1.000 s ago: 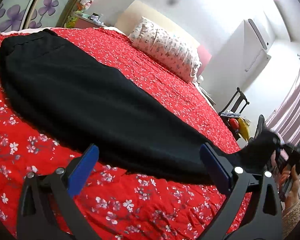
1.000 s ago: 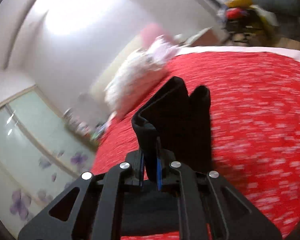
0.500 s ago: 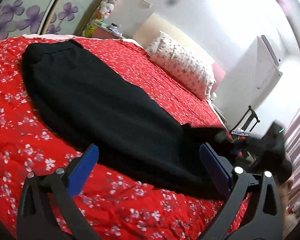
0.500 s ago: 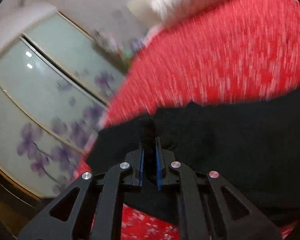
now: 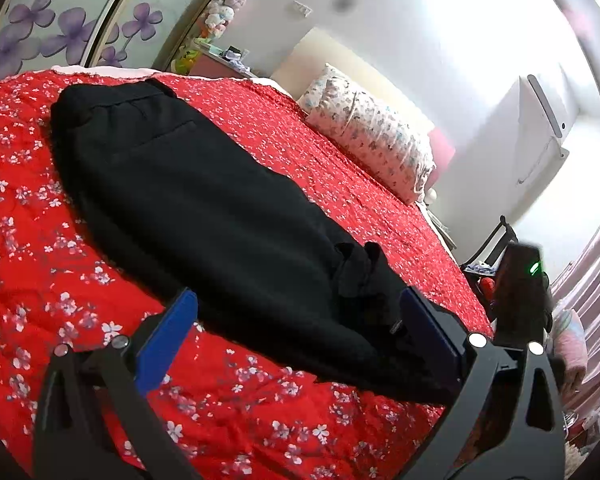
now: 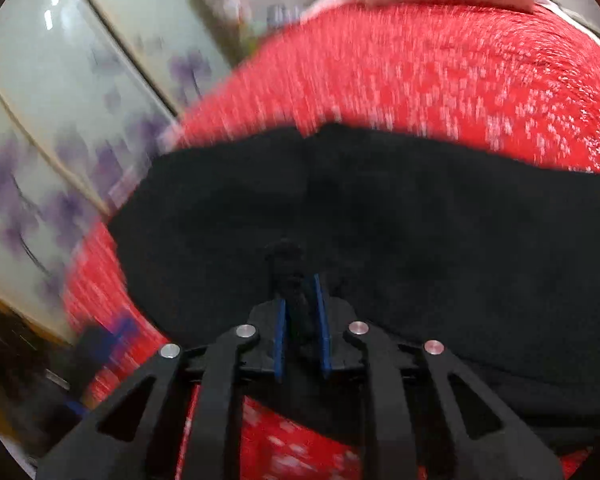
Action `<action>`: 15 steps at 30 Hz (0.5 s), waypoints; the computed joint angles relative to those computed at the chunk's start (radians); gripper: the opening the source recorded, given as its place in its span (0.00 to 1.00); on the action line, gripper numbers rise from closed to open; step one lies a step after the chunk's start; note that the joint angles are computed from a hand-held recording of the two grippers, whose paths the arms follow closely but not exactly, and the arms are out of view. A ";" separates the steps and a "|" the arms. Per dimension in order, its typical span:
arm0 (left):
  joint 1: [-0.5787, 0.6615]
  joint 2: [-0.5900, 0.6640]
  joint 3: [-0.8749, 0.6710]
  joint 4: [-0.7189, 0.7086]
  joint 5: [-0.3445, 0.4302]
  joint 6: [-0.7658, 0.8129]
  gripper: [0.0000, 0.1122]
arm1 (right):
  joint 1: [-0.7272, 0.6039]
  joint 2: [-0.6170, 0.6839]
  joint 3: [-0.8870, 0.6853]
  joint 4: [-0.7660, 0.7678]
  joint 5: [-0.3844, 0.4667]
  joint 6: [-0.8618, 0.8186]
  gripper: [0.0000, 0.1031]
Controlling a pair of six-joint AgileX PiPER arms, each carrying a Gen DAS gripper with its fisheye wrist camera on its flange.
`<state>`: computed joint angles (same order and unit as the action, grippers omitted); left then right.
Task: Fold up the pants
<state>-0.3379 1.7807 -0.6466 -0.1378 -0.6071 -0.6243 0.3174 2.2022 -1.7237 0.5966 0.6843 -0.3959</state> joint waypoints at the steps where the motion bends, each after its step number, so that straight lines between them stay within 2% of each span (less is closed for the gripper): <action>1: -0.001 0.000 -0.003 0.002 0.004 -0.001 0.90 | -0.001 -0.018 0.026 0.015 0.000 -0.050 0.25; 2: 0.003 0.000 -0.004 0.010 0.004 -0.008 0.90 | -0.008 -0.027 0.035 0.048 0.021 -0.094 0.50; 4: 0.007 0.000 -0.003 0.014 0.000 -0.013 0.90 | -0.026 -0.052 0.060 0.122 0.078 -0.171 0.79; 6: 0.009 -0.001 -0.003 0.012 -0.001 -0.017 0.90 | -0.041 -0.099 0.114 0.220 0.065 -0.277 0.77; 9: 0.021 -0.001 0.007 0.026 -0.015 -0.033 0.90 | -0.080 -0.133 0.152 0.472 0.003 -0.428 0.74; 12: 0.020 0.000 0.001 0.011 -0.006 -0.011 0.90 | -0.133 -0.039 0.031 0.584 0.051 -0.349 0.74; 15: 0.021 0.007 -0.009 0.012 0.007 -0.012 0.90 | -0.149 0.110 -0.182 0.521 0.074 -0.136 0.74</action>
